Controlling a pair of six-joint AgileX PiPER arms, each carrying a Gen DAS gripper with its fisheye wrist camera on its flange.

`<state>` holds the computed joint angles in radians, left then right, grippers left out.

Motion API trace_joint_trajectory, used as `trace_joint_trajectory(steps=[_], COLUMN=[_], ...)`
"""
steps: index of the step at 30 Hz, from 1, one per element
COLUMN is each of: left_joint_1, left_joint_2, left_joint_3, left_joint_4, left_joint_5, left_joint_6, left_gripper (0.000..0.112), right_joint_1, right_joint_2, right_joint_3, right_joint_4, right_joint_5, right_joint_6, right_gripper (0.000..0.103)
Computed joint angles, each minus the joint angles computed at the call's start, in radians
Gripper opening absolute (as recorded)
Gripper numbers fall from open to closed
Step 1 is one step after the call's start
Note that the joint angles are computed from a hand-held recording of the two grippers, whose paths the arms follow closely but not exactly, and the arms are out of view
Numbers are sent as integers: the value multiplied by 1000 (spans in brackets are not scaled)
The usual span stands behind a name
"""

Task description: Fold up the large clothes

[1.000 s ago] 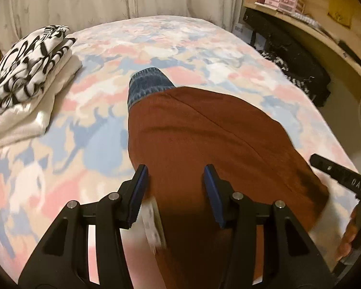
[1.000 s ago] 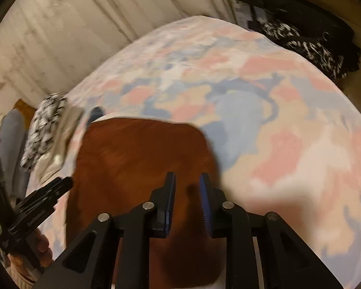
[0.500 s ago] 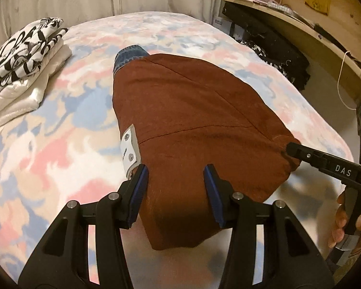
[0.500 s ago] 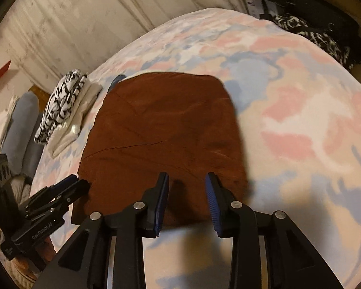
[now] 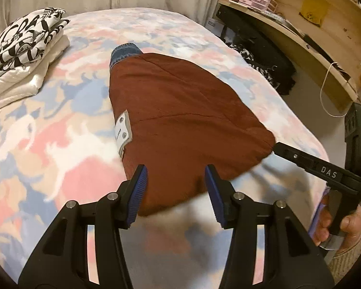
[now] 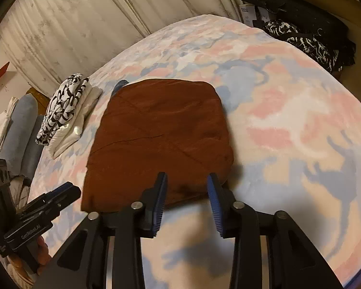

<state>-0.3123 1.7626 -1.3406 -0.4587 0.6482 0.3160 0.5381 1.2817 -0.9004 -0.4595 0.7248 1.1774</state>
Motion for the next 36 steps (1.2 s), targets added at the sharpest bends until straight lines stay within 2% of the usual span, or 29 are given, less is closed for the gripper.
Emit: trace_joint_trajectory(steps=[5, 8, 11, 16, 17, 18, 19, 21, 22, 27, 33, 36], left_joint_1=[26, 26, 13, 92, 110, 127, 147, 180, 194, 192, 177, 171], left_joint_2=[-59, -95, -125, -75, -55, -27, 10, 88, 132, 295, 461, 501], left_joint_3=[19, 24, 12, -91, -114, -145, -182, -250, -291, -427, -558, -581], left_joint_4=[-30, 7, 100, 1, -27, -53, -90, -176, -212, -226, -218, -235], left_joint_5=[54, 62, 72, 193, 213, 241, 276, 346, 382, 413, 439, 425], left_joint_6=[6, -11, -73, -13, -2, 3, 17, 42, 52, 5, -52, -49], left_gripper=[52, 52, 52, 52, 53, 58, 69, 78, 78, 78, 78, 85], right_joint_1=[132, 199, 239, 197, 163, 123, 69, -40, -107, -422, -636, -697], right_joint_2=[-43, -50, -36, 26, 31, 35, 43, 63, 69, 134, 262, 327], right_joint_3=[-69, -145, -250, -440, -458, -471, -481, -483, -469, -359, -260, -238], right_joint_4=[-49, -65, -58, 1, 34, 77, 127, 224, 292, 659, 993, 1120], right_joint_5=[141, 240, 340, 458, 454, 445, 434, 405, 379, 257, 194, 201], right_joint_6=[76, 77, 31, -128, -173, -225, -287, -400, -466, -806, -1150, -1291], right_gripper=[52, 61, 71, 82, 82, 82, 82, 82, 82, 82, 74, 70])
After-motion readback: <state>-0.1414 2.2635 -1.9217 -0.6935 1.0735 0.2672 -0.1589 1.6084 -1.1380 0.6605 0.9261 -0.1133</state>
